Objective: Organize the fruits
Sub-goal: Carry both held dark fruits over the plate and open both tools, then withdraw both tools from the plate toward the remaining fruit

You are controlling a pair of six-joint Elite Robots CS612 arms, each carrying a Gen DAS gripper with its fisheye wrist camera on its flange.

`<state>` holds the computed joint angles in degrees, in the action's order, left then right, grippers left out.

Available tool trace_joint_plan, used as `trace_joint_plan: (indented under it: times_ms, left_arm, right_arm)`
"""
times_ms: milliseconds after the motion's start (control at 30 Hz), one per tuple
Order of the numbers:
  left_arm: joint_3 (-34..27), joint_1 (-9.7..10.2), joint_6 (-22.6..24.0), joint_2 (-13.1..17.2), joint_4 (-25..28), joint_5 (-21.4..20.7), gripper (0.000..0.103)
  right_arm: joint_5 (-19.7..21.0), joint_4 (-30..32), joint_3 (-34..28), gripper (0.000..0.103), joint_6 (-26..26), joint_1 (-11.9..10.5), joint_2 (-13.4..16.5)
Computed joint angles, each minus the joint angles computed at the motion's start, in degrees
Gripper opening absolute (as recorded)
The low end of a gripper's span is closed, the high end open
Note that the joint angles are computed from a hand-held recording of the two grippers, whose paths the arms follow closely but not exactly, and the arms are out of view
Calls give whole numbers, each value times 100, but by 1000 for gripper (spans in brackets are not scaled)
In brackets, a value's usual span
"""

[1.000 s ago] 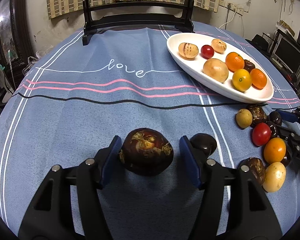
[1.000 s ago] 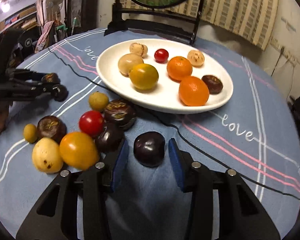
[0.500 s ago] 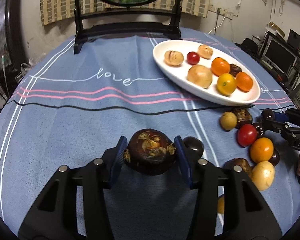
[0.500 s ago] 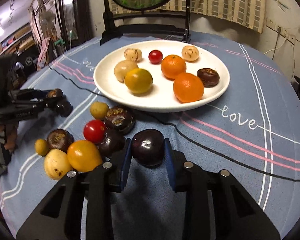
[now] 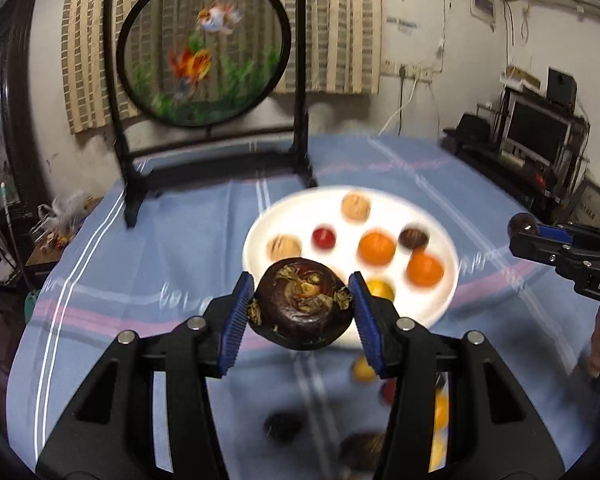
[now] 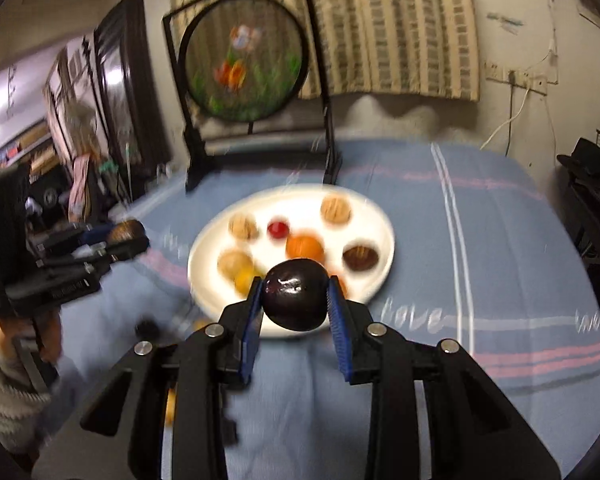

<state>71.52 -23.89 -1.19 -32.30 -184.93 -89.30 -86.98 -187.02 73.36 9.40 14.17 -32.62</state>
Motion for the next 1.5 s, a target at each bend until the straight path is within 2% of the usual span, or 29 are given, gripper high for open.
trace_joint_plan:
  times_ms: [100,200,467,767,867,900,933,967,1133,1267,1500]
  left_arm:
    - [-438,-33,-114,185,254,16,50]
    - [-928,-53,-218,461,599,98,50]
    - [-1779,-64,-58,988,1335,274,50]
    - [-2119,-55,46,1196,1719,264,51]
    - [-2146,-82,108,1220,1670,386,53]
    - [-2126,-85,126,1212,1646,394,55]
    - [-2102,-85,124,1200,1599,383,59]
    - [-2069,-91,119,1187,1529,411,64]
    - [-1953,-119,178,1140,1274,562,68]
    - [-1838,-153,254,1101,950,791,78]
    - [-1264,-175,248,812,417,923,82]
  right_arm:
    - [119,51,-373,32,158,-56,116]
    - [238,303,-883,32,302,-89,364]
    - [180,1533,-2064,32,158,-106,1017]
    - [263,2151,-2652,32,405,-164,1381]
    - [437,2445,-2752,34,423,-185,1428]
    - [414,2479,-2745,43,415,-179,1422]
    - [329,2447,-2724,56,419,-165,1412]
    - [268,2299,-2665,75,437,-155,1392]
    - [229,1907,-2459,77,435,-151,1284]
    - [262,1730,-2283,77,524,-155,1177]
    - [286,1261,-1734,77,614,-107,883]
